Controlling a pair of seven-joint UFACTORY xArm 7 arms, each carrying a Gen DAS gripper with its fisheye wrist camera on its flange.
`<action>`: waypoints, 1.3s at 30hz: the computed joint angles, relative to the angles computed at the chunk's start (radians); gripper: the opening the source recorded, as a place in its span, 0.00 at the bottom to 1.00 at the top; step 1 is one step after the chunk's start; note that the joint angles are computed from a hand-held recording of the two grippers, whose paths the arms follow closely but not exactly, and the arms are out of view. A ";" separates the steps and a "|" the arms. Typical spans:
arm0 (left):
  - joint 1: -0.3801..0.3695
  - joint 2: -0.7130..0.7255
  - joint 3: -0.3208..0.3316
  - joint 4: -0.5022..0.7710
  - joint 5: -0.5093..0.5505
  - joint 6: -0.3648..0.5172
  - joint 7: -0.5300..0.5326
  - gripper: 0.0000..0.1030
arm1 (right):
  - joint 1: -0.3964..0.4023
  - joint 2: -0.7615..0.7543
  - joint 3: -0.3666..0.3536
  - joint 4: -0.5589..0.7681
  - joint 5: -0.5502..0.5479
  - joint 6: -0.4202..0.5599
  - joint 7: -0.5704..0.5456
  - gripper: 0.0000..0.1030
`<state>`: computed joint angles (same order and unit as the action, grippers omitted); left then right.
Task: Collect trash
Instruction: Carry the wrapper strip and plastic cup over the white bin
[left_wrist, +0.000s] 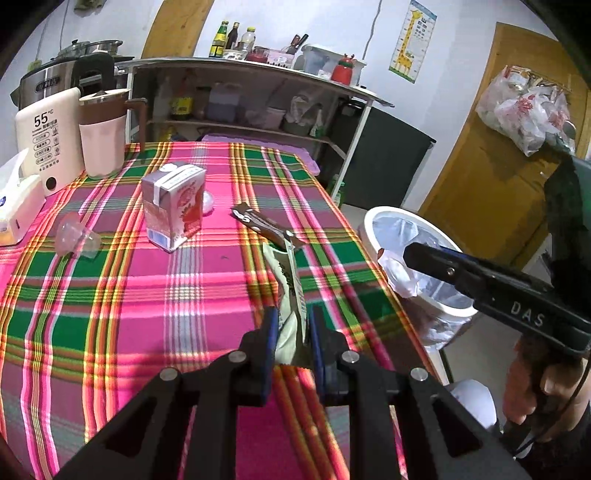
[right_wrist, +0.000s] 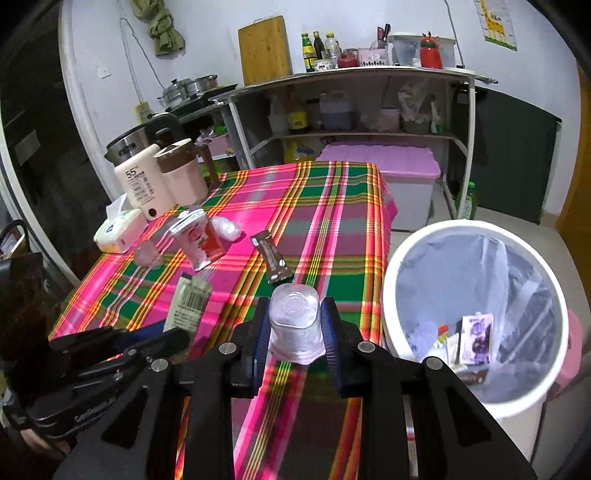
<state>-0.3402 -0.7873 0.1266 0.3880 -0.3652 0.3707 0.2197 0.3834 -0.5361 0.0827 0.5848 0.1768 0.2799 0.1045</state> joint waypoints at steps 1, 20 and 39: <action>0.001 -0.012 -0.006 -0.004 0.001 0.007 -0.004 0.18 | -0.001 -0.017 0.001 -0.010 0.000 0.004 0.002 0.27; -0.025 -0.060 -0.066 -0.003 0.044 0.041 -0.075 0.18 | -0.030 -0.214 -0.019 -0.122 -0.021 0.060 0.036 0.27; -0.155 0.154 -0.070 0.128 -0.002 -0.046 -0.016 0.18 | -0.144 -0.275 -0.072 -0.166 -0.038 0.083 0.023 0.28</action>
<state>-0.4949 -0.6328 0.0569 0.5163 -0.3670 0.3245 0.2041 0.2394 -0.8109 0.0105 0.4186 0.1387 0.3627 0.1271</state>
